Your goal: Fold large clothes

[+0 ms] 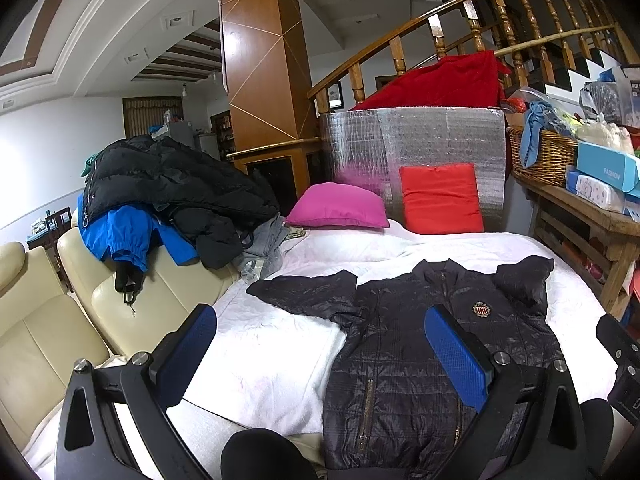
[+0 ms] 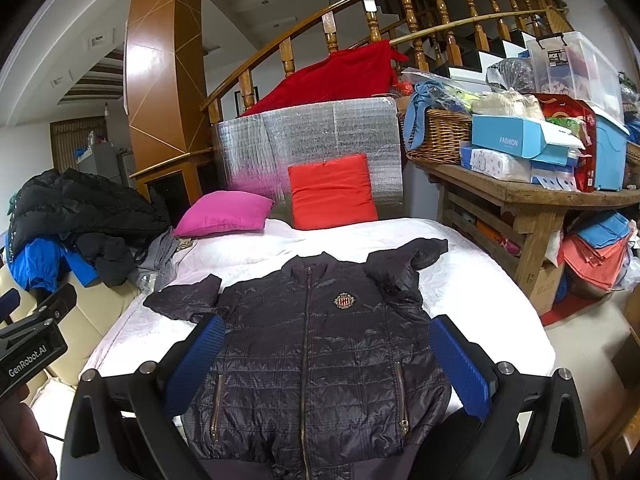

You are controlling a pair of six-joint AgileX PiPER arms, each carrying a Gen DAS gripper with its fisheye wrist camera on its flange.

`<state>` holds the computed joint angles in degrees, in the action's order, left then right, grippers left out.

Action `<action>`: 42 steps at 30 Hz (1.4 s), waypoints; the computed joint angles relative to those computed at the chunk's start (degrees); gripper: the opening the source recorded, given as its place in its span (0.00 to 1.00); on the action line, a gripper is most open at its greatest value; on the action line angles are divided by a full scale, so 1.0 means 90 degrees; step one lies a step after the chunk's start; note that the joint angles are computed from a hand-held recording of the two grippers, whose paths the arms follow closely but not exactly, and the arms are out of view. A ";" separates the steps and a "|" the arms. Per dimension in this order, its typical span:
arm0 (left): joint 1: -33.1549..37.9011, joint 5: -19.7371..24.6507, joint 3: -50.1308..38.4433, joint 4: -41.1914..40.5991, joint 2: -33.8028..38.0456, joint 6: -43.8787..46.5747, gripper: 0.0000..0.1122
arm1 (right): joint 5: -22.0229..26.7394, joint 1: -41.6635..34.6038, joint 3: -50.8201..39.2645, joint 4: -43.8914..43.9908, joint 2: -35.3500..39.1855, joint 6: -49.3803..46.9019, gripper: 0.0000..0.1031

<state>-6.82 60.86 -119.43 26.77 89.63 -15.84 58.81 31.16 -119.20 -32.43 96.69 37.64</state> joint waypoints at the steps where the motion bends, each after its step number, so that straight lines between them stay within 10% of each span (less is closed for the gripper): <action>1: 0.0018 0.0000 -0.0006 -0.0024 0.0002 0.0023 0.92 | -0.0025 -0.0003 0.0054 -0.0009 -0.0028 0.0019 1.00; 42: -0.0133 0.0060 0.0125 0.0135 -0.0013 -0.0135 0.92 | -0.0023 -0.0023 0.0163 0.0120 -0.0048 -0.0004 1.00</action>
